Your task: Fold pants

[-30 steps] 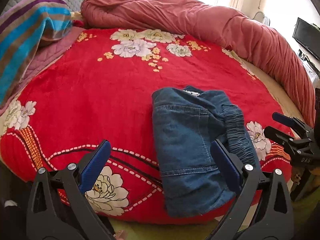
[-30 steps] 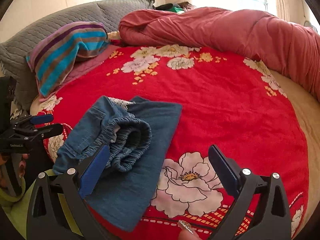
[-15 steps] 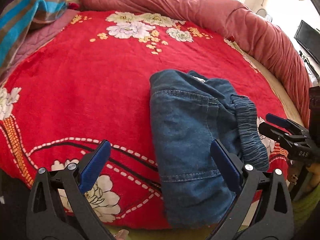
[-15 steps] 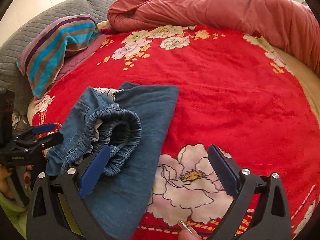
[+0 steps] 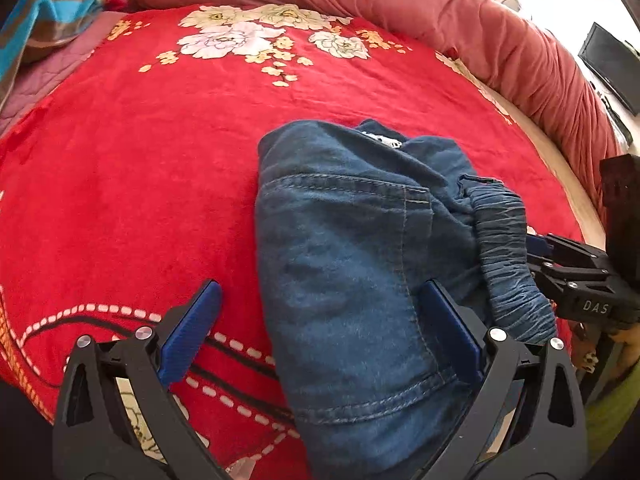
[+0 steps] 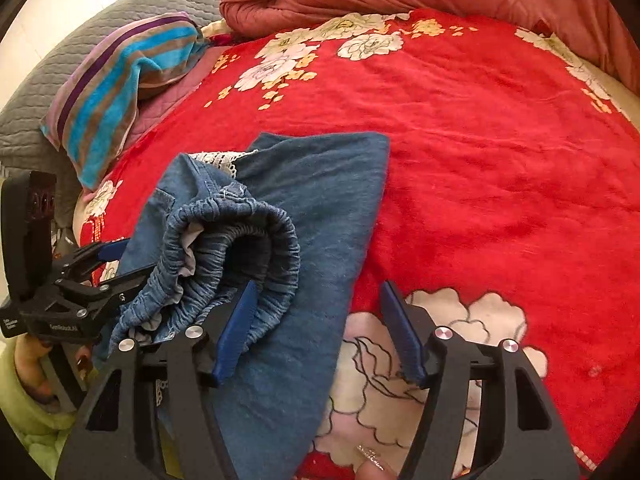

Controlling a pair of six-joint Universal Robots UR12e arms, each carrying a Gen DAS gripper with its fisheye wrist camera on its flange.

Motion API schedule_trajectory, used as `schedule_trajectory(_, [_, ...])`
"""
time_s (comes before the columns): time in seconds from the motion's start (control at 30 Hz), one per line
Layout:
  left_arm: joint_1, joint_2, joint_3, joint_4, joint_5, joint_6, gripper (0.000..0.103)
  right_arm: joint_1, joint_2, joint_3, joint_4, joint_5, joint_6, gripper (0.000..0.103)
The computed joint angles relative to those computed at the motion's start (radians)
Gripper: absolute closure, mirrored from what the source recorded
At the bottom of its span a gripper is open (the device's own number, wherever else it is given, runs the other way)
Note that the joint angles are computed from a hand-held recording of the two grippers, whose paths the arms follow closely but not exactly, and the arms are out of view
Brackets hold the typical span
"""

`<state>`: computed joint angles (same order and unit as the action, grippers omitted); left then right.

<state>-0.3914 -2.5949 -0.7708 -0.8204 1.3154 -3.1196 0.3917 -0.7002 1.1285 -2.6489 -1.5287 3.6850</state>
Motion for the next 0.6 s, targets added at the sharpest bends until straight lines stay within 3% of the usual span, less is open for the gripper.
schedule_trajectory(0.37, [0.000,-0.016,0.030,-0.027,-0.016,-0.006,0.010,-0.008,0.019,-0.015,-0.038,0.045,-0.006,0.040])
schedule_trajectory(0.47, [0.001,-0.023,0.044,-0.033,-0.027,-0.013,0.011,-0.010,0.022,-0.014,-0.054,0.061,-0.014,0.044])
schedule_trajectory(0.53, [0.001,-0.027,0.051,-0.035,-0.041,-0.015,0.021,-0.012,0.025,-0.016,-0.060,0.076,-0.020,0.047])
schedule_trajectory(0.6, [-0.001,-0.028,0.055,-0.039,-0.045,-0.014,0.028,-0.013,0.026,-0.019,-0.066,0.090,-0.028,0.058])
